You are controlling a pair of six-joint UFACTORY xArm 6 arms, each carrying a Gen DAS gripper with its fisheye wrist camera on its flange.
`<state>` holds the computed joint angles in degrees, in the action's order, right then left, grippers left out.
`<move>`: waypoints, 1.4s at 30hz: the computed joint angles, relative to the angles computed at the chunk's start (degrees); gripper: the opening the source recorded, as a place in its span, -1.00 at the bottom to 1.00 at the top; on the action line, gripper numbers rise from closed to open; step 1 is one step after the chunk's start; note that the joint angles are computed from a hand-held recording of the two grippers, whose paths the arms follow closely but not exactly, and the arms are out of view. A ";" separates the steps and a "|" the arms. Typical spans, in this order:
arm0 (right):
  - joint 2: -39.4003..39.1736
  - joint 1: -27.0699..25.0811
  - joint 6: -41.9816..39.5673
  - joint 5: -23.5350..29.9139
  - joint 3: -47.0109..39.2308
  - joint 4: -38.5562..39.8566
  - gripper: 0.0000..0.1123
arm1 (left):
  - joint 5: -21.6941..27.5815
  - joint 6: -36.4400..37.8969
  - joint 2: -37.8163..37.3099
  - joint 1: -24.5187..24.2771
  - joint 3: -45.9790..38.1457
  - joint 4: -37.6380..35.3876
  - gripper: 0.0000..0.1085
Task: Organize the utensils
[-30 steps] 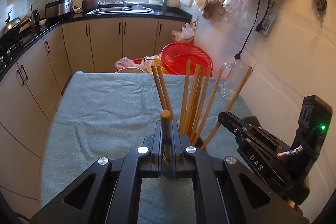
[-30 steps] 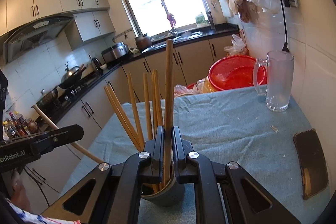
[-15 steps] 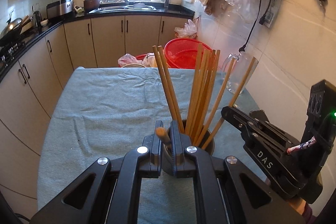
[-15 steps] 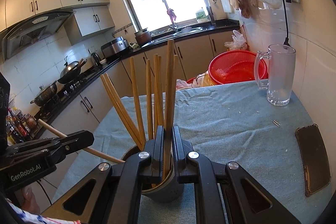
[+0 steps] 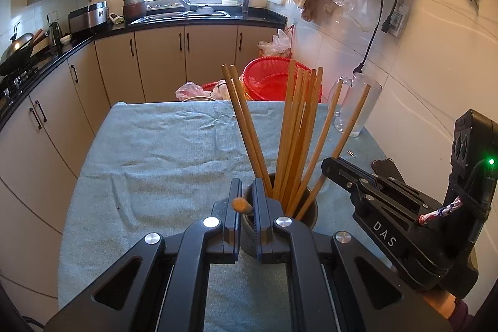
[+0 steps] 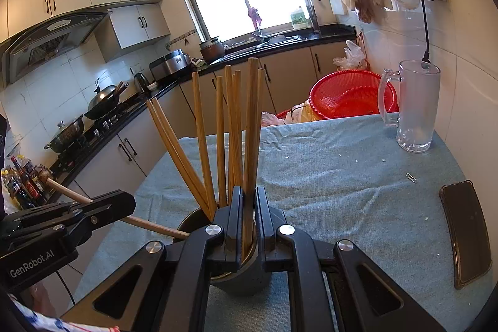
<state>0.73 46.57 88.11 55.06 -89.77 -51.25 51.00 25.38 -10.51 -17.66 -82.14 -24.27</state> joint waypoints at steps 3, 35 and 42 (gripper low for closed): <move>-0.01 -0.06 -0.19 0.10 0.04 0.07 -0.87 | 0.08 0.03 -0.01 0.07 -0.01 -0.06 -0.88; -2.80 8.08 4.85 13.68 -2.51 -7.60 -0.27 | 0.46 1.69 -10.73 8.67 6.39 -11.91 0.06; -4.24 17.32 9.14 24.11 -1.05 -10.16 -0.15 | -21.22 -4.85 -26.62 7.13 24.88 1.82 0.84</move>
